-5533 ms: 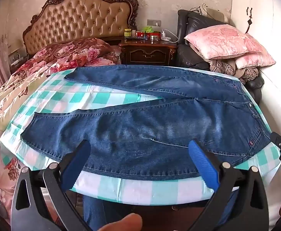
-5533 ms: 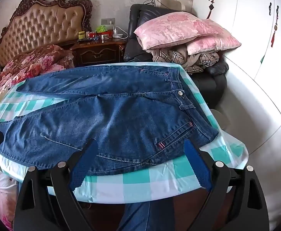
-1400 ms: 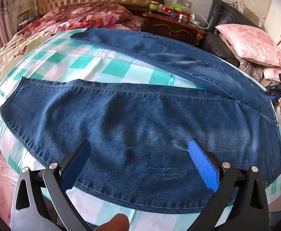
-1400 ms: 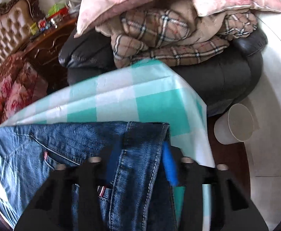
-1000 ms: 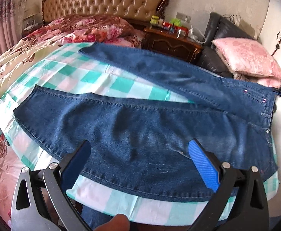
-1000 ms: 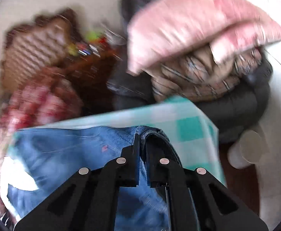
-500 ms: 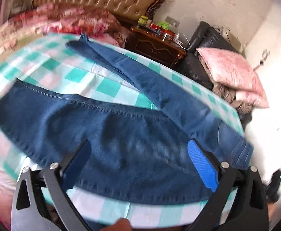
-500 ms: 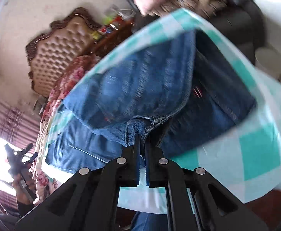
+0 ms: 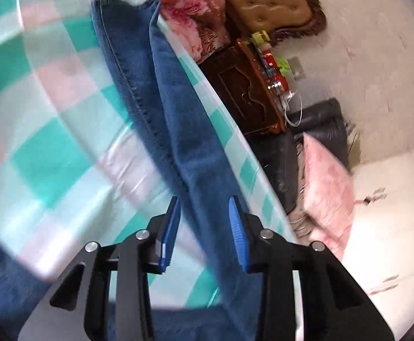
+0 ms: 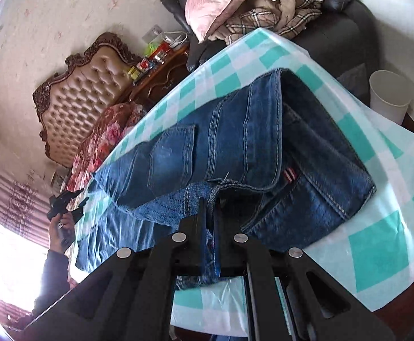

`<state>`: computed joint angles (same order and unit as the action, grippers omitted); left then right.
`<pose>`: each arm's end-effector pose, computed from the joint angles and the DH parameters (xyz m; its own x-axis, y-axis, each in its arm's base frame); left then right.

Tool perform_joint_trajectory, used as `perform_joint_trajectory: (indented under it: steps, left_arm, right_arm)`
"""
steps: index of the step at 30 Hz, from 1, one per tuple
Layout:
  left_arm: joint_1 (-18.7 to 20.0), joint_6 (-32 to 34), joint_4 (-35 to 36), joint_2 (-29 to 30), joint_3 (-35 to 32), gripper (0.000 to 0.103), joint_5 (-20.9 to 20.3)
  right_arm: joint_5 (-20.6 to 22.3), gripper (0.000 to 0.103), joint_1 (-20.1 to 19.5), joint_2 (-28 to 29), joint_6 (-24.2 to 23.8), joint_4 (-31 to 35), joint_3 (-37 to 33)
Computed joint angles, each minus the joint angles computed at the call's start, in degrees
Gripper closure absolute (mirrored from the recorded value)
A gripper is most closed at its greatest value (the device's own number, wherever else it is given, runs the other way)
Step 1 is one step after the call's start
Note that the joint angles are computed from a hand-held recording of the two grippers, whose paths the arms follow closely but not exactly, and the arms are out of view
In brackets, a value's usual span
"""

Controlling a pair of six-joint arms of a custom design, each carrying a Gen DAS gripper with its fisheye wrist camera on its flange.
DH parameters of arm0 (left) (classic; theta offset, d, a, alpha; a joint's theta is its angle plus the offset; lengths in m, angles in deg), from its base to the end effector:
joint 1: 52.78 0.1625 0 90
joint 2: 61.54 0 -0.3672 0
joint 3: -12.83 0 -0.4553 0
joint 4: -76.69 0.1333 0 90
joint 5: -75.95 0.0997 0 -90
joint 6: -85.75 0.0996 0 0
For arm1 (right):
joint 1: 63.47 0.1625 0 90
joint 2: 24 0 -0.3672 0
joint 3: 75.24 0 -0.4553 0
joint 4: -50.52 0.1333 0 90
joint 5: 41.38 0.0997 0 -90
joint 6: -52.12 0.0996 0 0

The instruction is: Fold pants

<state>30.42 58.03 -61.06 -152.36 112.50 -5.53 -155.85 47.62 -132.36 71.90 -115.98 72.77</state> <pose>0.0779 -0.5975 0.4456 -0.9219 -0.3376 0.1900 -0.3803 0.6956 -0.6095 0.2187 -0.3112 0.2077 -0.9807 0.1626 0.1090 0.0467 0.7350 -0.6765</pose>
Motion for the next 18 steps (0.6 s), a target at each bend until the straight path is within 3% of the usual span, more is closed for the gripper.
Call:
perform_joint_trajectory:
  steps: [7, 9, 12, 15, 18]
  left_arm:
    - [1.5, -3.3, 2.6, 6.6, -3.9, 0.074, -2.5]
    - [1.8, -4.2, 2.6, 7.9, -4.8, 0.080, -2.5]
    - [2.1, -3.6, 1.8, 8.8, -5.6, 0.099, -3.4]
    - [0.9, -2.5, 0.4, 6.1, -3.7, 0.102, -2.7]
    - [-2.3, -2.3, -1.3, -3.3, 3.5, 0.102, -1.2]
  right_arm:
    - [0.7, 0.098, 0.0, 0.0, 0.9, -1.1, -0.5]
    - [0.1, 0.098, 0.4, 0.1, 0.9, -1.0, -0.8]
    - [-0.7, 0.098, 0.4, -0.3, 1.4, -0.5, -0.9]
    - [-1.6, 0.098, 0.3, -0.5, 1.4, -0.1, -1.2]
    - [-4.0, 0.098, 0.5, -2.2, 2.0, 1.0, -1.5]
